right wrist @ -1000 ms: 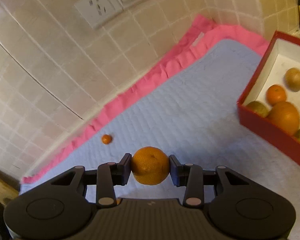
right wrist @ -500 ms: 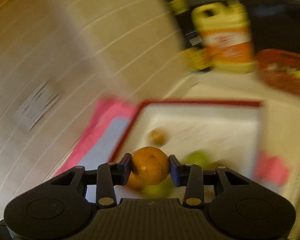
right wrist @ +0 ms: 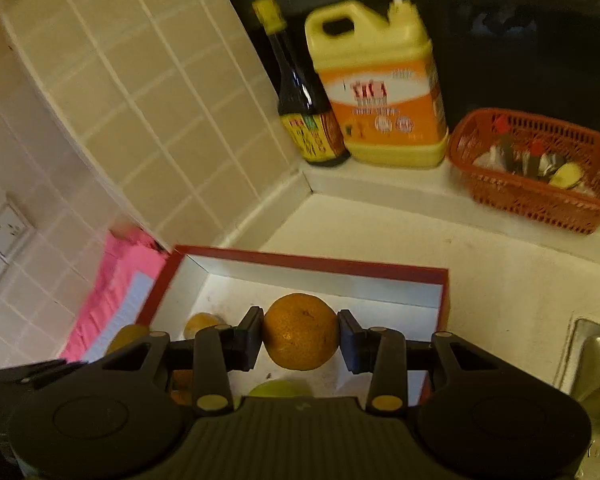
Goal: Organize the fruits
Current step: 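Carry the kiwi and small orange into the red box and open both tools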
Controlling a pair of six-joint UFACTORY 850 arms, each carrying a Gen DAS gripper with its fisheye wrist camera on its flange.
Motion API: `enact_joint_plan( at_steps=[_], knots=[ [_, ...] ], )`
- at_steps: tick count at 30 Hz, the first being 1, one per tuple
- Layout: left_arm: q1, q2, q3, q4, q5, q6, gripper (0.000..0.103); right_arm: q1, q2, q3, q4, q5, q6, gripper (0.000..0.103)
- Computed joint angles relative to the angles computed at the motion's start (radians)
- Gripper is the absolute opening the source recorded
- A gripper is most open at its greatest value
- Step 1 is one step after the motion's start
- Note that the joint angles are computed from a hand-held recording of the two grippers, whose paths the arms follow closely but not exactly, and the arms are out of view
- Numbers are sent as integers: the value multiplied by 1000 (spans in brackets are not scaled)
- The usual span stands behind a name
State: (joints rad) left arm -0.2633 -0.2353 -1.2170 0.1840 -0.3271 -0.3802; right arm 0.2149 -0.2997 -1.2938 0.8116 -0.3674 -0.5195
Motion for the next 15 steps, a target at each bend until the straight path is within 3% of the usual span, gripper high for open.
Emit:
enact_joint_plan(
  at_steps=[13, 15],
  knots=[
    [47, -144, -87, -357, -29, 400, 64, 80, -146, -129, -729, -3, 579, 42],
    [54, -152, -89, -405, -33, 441, 64, 90, -160, -139, -776, -17, 612, 42]
  ],
)
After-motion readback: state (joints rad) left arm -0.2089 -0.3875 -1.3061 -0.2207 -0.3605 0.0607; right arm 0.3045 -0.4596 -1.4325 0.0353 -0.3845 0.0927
